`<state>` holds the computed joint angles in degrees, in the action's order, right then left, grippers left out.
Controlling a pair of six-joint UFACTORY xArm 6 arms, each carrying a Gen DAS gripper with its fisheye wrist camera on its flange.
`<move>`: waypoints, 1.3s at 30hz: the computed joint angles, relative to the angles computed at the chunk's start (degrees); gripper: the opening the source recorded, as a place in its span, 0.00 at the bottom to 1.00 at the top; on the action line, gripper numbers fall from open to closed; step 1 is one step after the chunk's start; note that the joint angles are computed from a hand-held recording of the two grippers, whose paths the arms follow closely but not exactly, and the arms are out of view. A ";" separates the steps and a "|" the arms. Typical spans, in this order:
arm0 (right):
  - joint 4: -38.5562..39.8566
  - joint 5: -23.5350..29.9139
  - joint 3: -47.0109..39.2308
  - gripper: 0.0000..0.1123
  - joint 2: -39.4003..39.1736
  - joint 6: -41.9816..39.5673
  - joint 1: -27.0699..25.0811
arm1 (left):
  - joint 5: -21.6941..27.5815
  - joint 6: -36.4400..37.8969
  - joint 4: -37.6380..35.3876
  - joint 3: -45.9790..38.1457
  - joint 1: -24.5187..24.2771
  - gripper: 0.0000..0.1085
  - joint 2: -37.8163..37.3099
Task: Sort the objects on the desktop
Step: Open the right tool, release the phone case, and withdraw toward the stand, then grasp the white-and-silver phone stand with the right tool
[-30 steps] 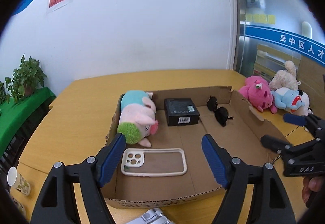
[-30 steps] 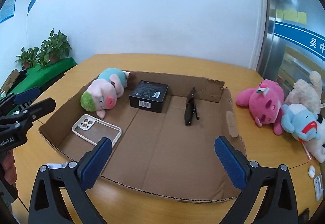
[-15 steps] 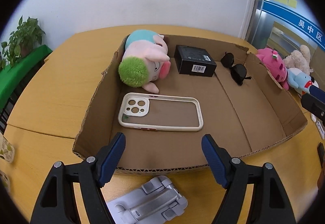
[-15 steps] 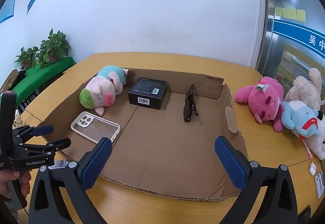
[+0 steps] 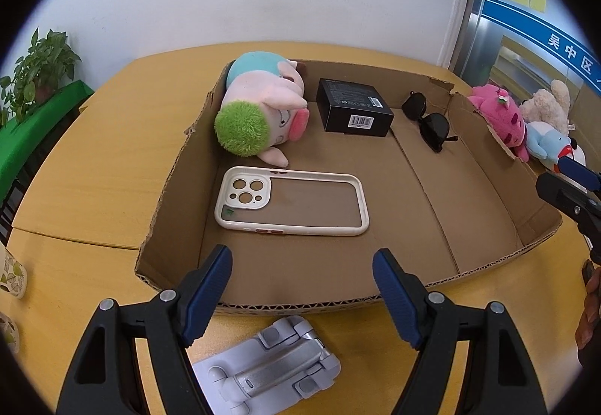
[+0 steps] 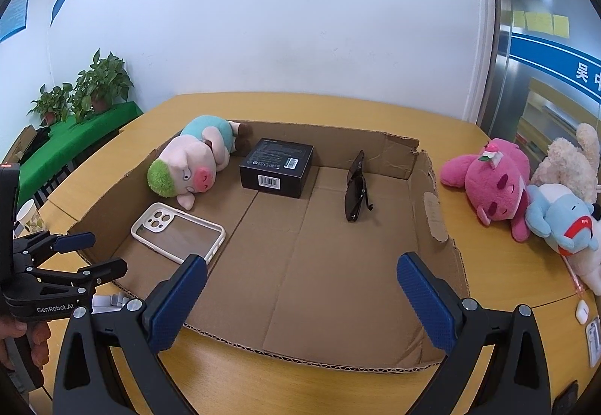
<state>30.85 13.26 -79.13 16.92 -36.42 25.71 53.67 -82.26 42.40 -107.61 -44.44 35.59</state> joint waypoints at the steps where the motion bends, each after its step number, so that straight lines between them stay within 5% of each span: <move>1: 0.17 0.12 -0.02 0.91 0.03 -0.16 0.05 | 0.05 -0.13 0.12 0.00 -0.07 0.71 -0.04; 14: 2.70 0.19 0.56 0.91 -0.65 -2.79 0.44 | 2.59 -7.85 11.86 7.29 -3.48 0.71 -7.57; 21: 23.16 11.27 2.01 0.91 -4.23 -26.70 1.64 | 2.16 -14.86 11.23 18.49 -5.07 0.71 -14.90; 25: 25.03 22.33 2.84 0.91 -4.50 -33.02 2.16 | -1.61 -19.68 8.44 25.49 -4.63 0.71 -17.84; 30: 21.61 28.23 1.58 0.91 -1.14 -30.14 4.58 | -6.04 -23.93 7.34 31.13 -4.14 0.71 -19.30; 34: 19.66 28.93 -0.53 0.88 2.67 -26.45 6.17 | -10.34 -24.20 5.88 33.26 -3.23 0.71 -18.74; 39: 18.81 26.97 -0.87 0.78 4.54 -26.45 7.64 | -15.96 -21.66 2.86 34.31 -1.66 0.52 -16.75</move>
